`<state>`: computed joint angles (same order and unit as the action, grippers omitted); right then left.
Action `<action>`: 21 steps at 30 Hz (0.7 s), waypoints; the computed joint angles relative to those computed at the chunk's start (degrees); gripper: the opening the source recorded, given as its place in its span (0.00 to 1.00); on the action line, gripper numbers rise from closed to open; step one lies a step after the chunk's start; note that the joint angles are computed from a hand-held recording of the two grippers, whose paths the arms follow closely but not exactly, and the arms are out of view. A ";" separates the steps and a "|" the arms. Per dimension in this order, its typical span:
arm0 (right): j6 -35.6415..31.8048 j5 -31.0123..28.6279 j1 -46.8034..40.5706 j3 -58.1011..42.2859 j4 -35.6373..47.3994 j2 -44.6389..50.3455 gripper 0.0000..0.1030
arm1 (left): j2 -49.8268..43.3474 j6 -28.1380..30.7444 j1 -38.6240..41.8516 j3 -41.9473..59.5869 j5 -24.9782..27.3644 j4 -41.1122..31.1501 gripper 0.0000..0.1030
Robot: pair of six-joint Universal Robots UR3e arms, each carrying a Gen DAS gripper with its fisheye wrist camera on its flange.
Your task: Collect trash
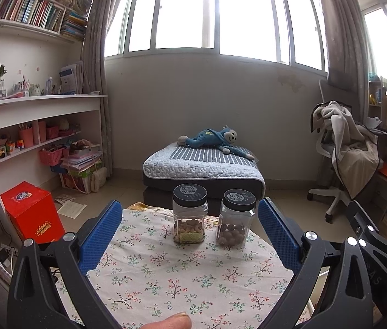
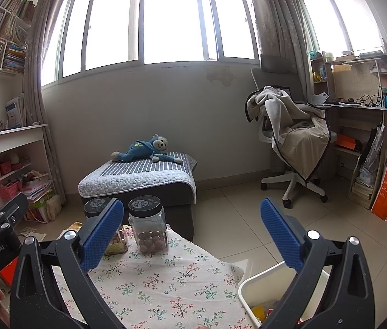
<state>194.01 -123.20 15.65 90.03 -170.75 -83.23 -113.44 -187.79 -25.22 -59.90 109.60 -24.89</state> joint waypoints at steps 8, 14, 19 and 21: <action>0.08 -0.03 -0.02 -0.04 0.08 0.03 0.93 | -0.16 0.28 -0.22 -0.01 0.42 0.51 0.94; -0.32 0.66 -0.58 0.63 -0.06 -0.67 0.93 | -0.10 0.38 -0.46 -0.39 1.11 0.94 0.94; -0.34 0.65 -0.61 0.68 -0.18 -0.66 0.93 | -0.05 0.47 -0.04 -0.90 0.23 1.69 0.93; -0.28 0.88 -0.76 0.77 -0.05 -0.79 0.93 | -0.03 0.67 0.10 -1.32 -0.21 2.35 0.93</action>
<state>193.73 -122.32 14.89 90.80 -170.80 -84.02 -113.47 -187.12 -25.12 -61.23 109.40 -22.54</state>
